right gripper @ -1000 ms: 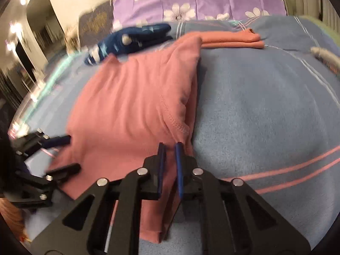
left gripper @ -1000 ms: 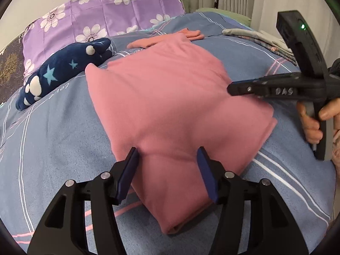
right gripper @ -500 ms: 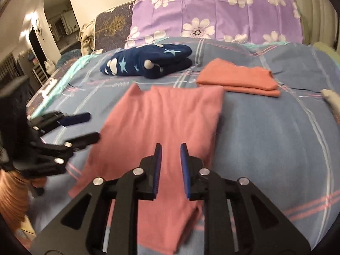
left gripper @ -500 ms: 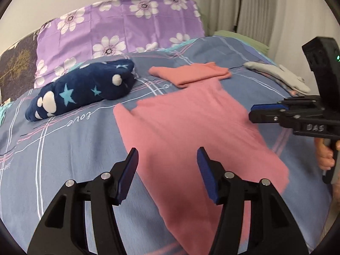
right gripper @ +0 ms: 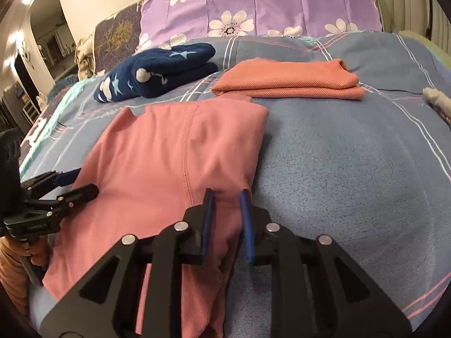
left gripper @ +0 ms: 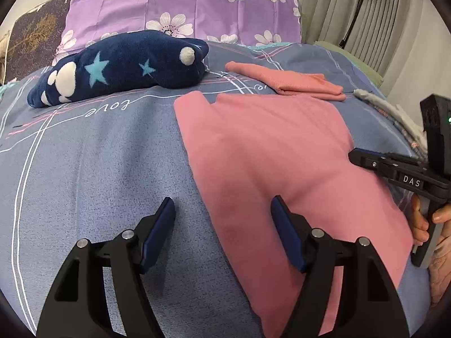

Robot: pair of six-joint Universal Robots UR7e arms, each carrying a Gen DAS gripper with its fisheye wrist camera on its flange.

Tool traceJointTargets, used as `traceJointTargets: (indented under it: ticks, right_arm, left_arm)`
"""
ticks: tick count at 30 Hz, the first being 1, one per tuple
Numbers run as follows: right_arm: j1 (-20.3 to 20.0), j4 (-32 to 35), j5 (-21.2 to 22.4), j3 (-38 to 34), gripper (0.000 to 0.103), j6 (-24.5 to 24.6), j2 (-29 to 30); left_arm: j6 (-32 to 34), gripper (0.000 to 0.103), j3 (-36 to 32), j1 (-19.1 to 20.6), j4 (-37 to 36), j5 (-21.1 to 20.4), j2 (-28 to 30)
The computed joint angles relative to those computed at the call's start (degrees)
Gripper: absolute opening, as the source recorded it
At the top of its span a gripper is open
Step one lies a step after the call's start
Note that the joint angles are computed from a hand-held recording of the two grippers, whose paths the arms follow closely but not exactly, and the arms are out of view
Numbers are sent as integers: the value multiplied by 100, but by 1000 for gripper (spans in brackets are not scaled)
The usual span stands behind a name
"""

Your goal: Fold small clothes

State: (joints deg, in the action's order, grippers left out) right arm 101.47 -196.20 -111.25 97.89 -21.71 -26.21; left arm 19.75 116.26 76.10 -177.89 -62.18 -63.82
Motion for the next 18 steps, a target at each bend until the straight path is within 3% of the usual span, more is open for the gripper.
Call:
traceJointTargets:
  ticks: [4,8,10,12,15,18]
  right_arm:
    - [-254,252,614,141,23,405,-206]
    - [-263,220,675,139,23,414,-188]
    - [-249,150,654,139,23,382,-159]
    - [-257,104,677,152,23,371,-151]
    - [-279,64,727,186,23,365,-159]
    - [-286,28,734,211,23,348,-162]
  left_arm:
    - [-69,71,-197,22,125,-68,-10]
    - [-349,71,-830,164,657,-412,159]
    - [-685,60,-1227,261,905,-483,357]
    - [-1054,6,-1581,382,1212,-581,527]
    - [-1133,6,-1692,546,986,-770,661]
    - [-837,7,-1455,456,575,-523,649]
